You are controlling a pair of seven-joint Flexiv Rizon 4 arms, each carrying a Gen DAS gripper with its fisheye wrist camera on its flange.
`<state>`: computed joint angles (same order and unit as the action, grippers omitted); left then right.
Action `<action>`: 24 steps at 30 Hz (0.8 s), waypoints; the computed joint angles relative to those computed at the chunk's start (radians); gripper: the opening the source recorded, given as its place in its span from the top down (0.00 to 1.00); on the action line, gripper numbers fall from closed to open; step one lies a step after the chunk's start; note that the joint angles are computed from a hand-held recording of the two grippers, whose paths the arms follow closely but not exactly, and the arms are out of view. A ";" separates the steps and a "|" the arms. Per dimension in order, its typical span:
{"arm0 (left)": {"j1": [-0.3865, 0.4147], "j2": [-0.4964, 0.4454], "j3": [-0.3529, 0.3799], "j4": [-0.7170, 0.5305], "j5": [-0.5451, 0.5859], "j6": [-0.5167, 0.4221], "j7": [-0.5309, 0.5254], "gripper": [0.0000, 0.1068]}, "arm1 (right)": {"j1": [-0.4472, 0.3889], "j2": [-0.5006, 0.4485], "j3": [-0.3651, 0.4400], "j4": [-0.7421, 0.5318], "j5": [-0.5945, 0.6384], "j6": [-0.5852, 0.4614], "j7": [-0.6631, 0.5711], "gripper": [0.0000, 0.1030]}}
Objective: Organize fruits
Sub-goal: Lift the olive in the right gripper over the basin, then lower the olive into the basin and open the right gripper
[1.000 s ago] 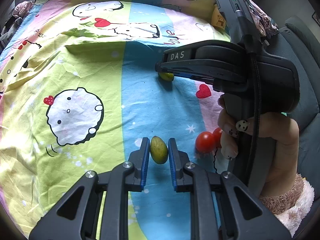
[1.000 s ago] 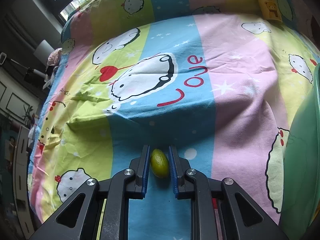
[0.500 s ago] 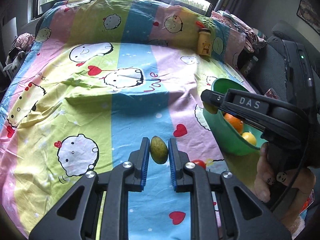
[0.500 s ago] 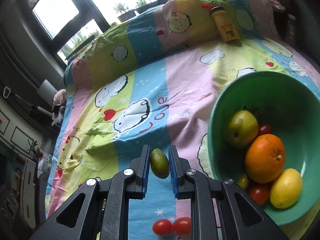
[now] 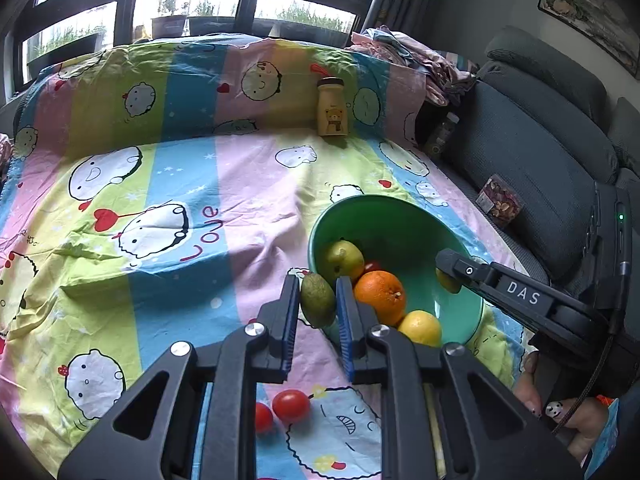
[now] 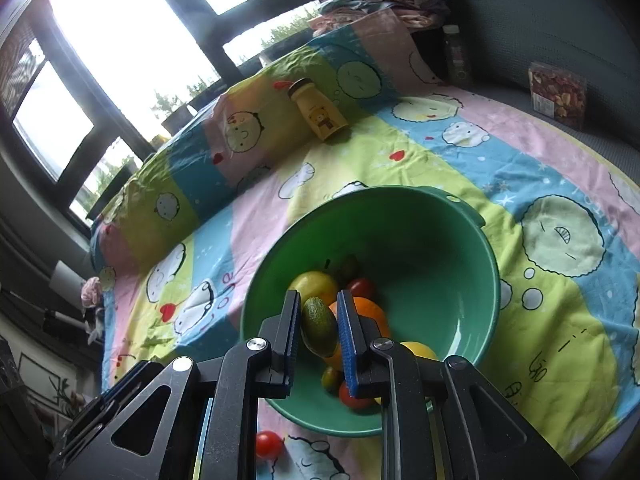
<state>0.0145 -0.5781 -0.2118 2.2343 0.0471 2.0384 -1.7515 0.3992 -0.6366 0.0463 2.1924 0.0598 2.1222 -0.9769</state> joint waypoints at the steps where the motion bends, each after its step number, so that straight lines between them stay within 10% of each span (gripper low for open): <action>1: 0.006 -0.007 -0.014 -0.013 0.005 -0.008 0.000 0.83 | -0.011 -0.002 0.003 -0.001 -0.001 -0.004 0.007 0.80; 17: -0.031 -0.106 -0.062 -0.142 -0.035 -0.103 0.058 0.83 | -0.131 -0.024 0.063 0.011 -0.113 -0.009 0.089 0.80; 24: -0.025 -0.075 -0.053 -0.095 -0.029 -0.052 0.050 0.54 | -0.117 -0.003 0.056 0.033 -0.106 0.003 0.079 0.60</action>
<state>-0.0104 -0.6528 -0.2646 2.1398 0.0184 1.9861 -1.7017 0.2826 -0.6391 0.1022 2.2252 -0.0466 2.1247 -0.8981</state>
